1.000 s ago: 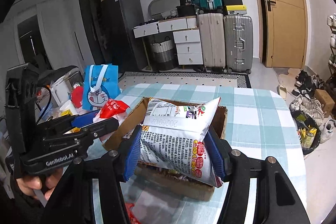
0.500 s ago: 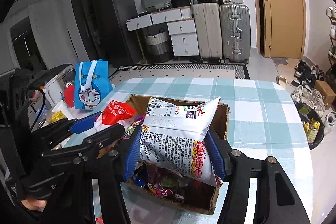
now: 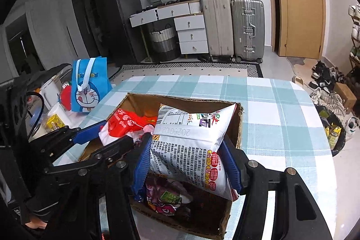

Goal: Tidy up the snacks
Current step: 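Carry both packs into the box and open both tools, then move both open tools back toward the last red snack packs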

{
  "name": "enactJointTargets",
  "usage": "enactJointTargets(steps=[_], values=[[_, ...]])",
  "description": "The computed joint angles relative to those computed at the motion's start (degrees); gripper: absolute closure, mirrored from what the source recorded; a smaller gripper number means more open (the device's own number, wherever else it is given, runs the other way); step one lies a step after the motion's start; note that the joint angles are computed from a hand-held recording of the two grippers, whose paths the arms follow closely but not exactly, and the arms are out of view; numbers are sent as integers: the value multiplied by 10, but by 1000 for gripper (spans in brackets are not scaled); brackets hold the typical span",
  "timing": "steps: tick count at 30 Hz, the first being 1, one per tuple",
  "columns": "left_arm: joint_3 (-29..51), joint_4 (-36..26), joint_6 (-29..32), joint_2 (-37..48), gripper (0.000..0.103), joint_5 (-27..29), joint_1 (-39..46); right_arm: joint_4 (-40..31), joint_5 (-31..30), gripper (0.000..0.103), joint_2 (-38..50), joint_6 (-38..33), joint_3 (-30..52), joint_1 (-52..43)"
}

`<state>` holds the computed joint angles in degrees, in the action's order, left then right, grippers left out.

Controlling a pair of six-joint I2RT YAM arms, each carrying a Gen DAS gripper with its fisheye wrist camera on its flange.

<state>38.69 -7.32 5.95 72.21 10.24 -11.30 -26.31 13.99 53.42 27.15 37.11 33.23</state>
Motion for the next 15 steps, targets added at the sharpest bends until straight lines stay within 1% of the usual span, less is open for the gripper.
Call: enactJointTargets(steps=[2, 5, 8, 9, 10, 11, 12, 13, 14, 15], values=[[0, 3, 0, 5, 57, 2, 3, -3, 15, 43, 2, -6, -2, 12], [4, 7, 4, 17, 57, 5, 9, -6, 19, 42, -2, -14, -7, 20], [5, 7, 10, 22, 55, 5, 9, -4, 10, 42, -21, -14, -21, 19], [6, 1, 12, 20, 52, 9, 11, 0, 4, 42, -32, -14, -28, 18], [7, -9, 13, 15, 47, 14, 14, 2, 1, 40, -40, -15, -32, 19], [7, -17, 14, 11, 43, 19, 15, 0, 9, 39, -50, -15, -38, 23], [6, -23, 14, 5, 34, 22, 17, -4, 22, 38, -58, -13, -40, 29], [5, -29, 16, -3, 29, 29, 19, -12, 35, 36, -66, -9, -41, 37], [-1, -35, 18, -16, 26, 36, 20, -24, 49, 35, -81, -5, -42, 46], [-5, -43, 21, -29, 22, 42, 21, -29, 56, 31, -93, -3, -45, 54]])
